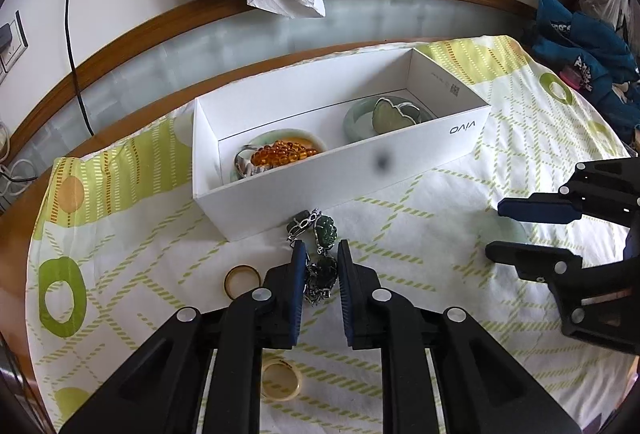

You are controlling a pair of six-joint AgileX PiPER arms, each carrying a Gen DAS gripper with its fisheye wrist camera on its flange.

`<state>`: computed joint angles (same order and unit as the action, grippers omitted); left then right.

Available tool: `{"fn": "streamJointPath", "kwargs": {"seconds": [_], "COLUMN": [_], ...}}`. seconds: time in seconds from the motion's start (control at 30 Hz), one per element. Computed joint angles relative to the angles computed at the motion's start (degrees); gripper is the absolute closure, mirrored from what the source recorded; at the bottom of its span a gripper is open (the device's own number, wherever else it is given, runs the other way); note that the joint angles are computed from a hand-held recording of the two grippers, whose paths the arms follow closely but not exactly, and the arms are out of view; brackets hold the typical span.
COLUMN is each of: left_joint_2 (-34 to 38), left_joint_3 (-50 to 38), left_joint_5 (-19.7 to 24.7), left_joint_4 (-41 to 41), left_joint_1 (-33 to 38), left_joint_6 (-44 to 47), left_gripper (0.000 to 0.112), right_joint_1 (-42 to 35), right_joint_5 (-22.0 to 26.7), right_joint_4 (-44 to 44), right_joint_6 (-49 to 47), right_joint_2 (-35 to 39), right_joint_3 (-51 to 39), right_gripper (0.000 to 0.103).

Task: Organize jewelry
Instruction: 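Drop the bracelet into the pale bangle while the right tool drops the stone in the green bangle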

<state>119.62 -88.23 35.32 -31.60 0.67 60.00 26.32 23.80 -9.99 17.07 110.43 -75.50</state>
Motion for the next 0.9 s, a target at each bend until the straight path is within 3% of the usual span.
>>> {"fn": "streamJointPath", "kwargs": {"seconds": [0.17, 0.27, 0.37, 0.47, 0.73, 0.9], "left_joint_2": [1.09, 1.38, -0.47, -1.09, -2.57, -2.94], "left_joint_3": [-2.36, -3.34, -0.93, -1.07, -0.86, -1.62], "left_joint_5": [2.22, 3.59, 2.37, 5.17, 7.95, 9.34], "left_joint_4": [0.6, -1.07, -6.62, -11.65, -19.0, -20.2], "left_joint_1": [0.65, 1.34, 2.26, 3.88, 6.81, 7.69], "left_joint_6": [-2.33, -1.66, 3.6, 7.01, 9.49, 9.02], "left_gripper": [0.088, 0.097, 0.097, 0.097, 0.097, 0.097], "right_joint_1": [0.44, -1.18, -2.66, -3.06, -3.27, -3.96], "right_joint_5": [-0.8, -2.69, -4.58, -5.2, -6.85, -8.98], "right_joint_4": [-1.88, 3.55, 5.44, 5.59, 5.45, 9.88], "right_joint_6": [1.96, -1.65, -1.3, -0.37, 0.69, -3.57], "right_joint_2": [-0.53, -1.3, -2.28, -2.6, -3.41, -4.7], "right_joint_3": [0.96, 2.09, 3.47, 3.99, 5.09, 6.45], "right_gripper": [0.076, 0.077, 0.077, 0.077, 0.077, 0.077]}}
